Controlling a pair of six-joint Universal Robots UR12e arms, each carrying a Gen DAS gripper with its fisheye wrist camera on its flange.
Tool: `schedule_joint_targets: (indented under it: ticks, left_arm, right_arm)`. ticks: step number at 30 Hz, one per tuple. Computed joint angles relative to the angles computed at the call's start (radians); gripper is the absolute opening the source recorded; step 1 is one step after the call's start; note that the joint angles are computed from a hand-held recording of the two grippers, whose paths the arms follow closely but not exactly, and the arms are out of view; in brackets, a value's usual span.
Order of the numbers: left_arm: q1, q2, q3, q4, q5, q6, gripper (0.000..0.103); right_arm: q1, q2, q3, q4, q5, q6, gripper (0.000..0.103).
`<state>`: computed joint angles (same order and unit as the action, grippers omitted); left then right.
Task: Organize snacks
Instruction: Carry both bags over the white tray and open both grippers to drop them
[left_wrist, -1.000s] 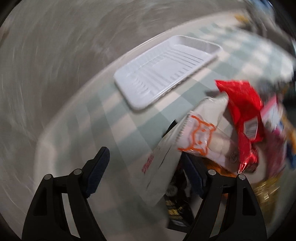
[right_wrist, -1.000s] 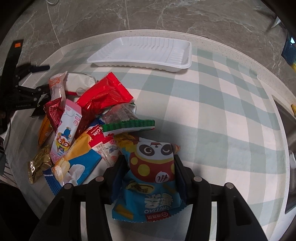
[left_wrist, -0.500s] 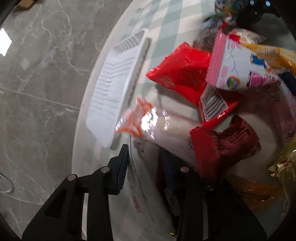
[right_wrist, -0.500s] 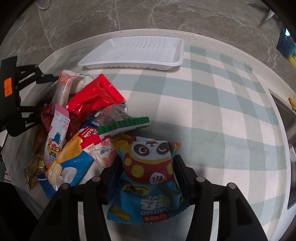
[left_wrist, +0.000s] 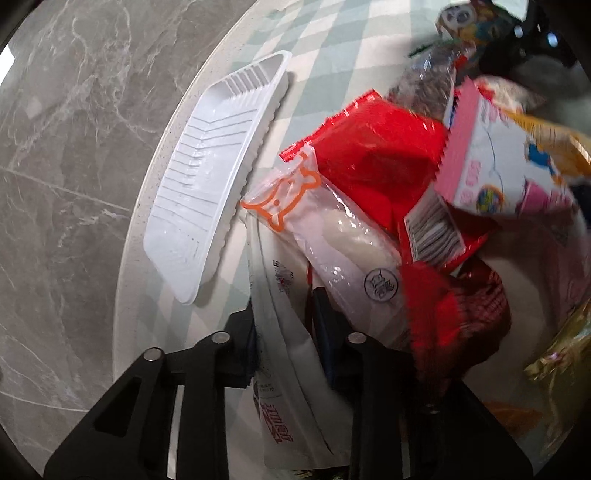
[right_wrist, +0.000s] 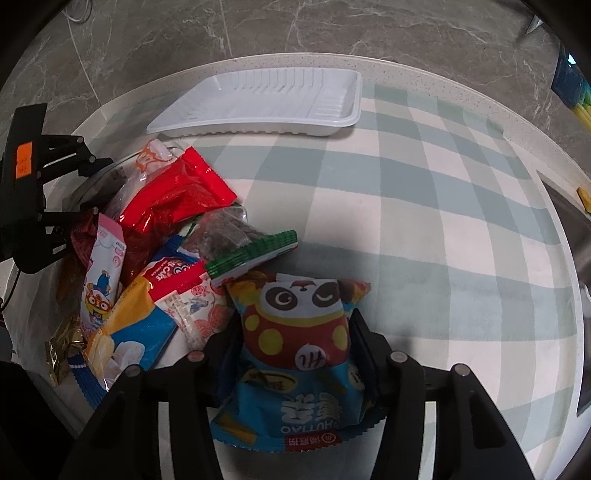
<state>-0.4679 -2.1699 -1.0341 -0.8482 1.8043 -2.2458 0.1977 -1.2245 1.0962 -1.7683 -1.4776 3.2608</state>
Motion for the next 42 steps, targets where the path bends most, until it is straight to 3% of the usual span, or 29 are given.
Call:
schedule_joint_targets:
  ticks: [3, 9, 15, 21, 29, 33, 38, 42]
  left_arm:
    - [0.015, -0.007, 0.045, -0.091, -0.065, -0.094, 0.018]
    - [0.054, -0.015, 0.122, -0.263, -0.251, -0.277, 0.017]
    - [0.097, -0.008, 0.153, -0.358, -0.415, -0.412, 0.017]
    - [0.140, 0.016, 0.134, -0.373, -0.550, -0.520, 0.017]
    - [0.181, -0.001, 0.183, -0.373, -0.686, -0.631, 0.017]
    - [0.195, -0.045, 0.260, -0.375, -0.738, -0.691, 0.017]
    - [0.204, -0.133, 0.417, -0.405, -0.754, -0.750, 0.017]
    - [0.205, -0.235, 0.602, -0.484, -0.736, -0.760, 0.017]
  right_arm:
    - [-0.010, -0.005, 0.005, -0.005, 0.036, 0.015, 0.049]
    - [-0.045, -0.032, 0.042, -0.046, 0.128, 0.104, 0.048]
    - [-0.085, -0.061, 0.085, -0.107, 0.233, 0.223, 0.048]
    - [-0.115, -0.071, 0.112, -0.180, 0.325, 0.333, 0.048]
    - [-0.133, -0.037, 0.083, -0.230, 0.398, 0.400, 0.048]
    - [-0.139, 0.000, 0.042, -0.240, 0.431, 0.413, 0.048]
    - [-0.141, 0.070, -0.054, -0.222, 0.449, 0.382, 0.048]
    - [-0.140, 0.144, -0.164, -0.175, 0.443, 0.341, 0.048]
